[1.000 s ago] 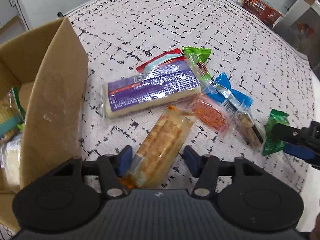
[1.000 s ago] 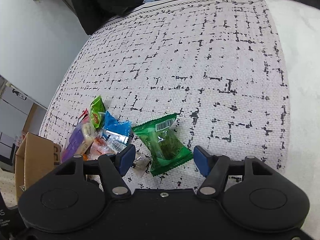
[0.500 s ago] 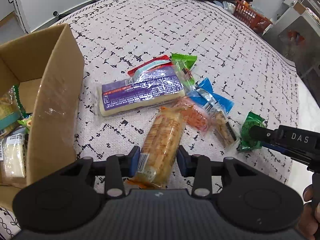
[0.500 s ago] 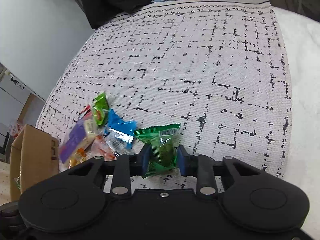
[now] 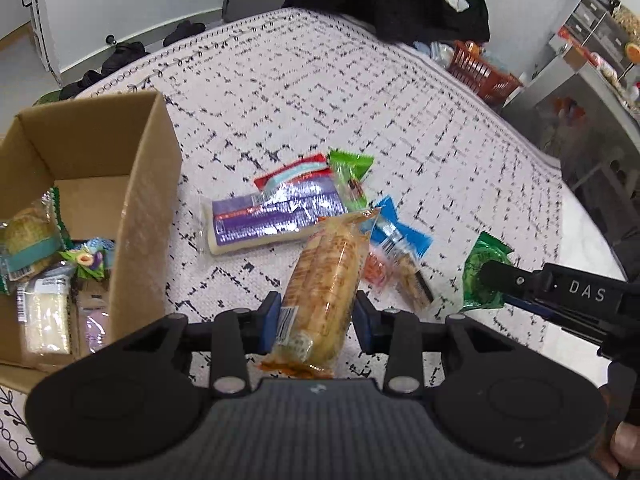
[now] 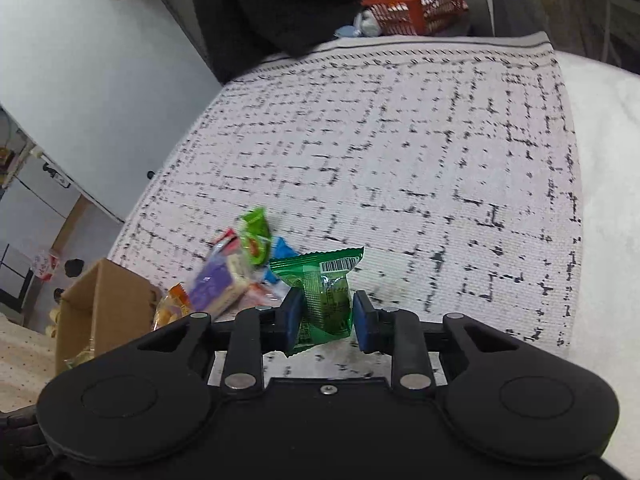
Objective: Organize snacks
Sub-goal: 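Grasp the orange biscuit-stick packet with the left tool while the right tool grasps the green candy, then carry both snacks over the cardboard box and open both tools to release them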
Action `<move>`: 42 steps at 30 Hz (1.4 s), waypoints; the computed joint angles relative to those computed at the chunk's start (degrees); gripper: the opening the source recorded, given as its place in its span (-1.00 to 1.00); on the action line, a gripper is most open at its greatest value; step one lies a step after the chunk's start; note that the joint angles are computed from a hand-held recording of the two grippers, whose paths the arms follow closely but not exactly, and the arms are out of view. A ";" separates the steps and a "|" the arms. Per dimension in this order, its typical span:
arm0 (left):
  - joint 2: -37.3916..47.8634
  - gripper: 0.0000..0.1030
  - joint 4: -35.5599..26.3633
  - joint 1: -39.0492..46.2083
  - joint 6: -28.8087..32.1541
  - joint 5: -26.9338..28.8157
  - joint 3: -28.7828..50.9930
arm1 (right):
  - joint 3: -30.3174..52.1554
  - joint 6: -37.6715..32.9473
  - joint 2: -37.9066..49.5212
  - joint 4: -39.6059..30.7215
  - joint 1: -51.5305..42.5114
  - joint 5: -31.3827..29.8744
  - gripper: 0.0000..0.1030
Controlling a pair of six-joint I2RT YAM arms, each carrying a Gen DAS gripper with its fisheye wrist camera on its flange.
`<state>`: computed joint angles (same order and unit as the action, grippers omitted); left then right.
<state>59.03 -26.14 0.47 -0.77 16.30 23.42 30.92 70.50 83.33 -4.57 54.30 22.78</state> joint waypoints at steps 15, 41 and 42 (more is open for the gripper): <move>-6.47 -0.27 -10.75 14.85 8.53 9.08 6.50 | 12.11 -0.99 3.98 -4.87 5.26 3.84 -0.48; 12.67 -0.28 -15.07 42.43 27.12 22.31 18.57 | 38.83 -1.42 20.97 -16.42 11.03 6.60 -0.48; 13.81 -0.28 -15.01 43.16 27.65 22.52 19.24 | 39.94 -1.54 21.77 -16.74 11.09 6.58 -0.48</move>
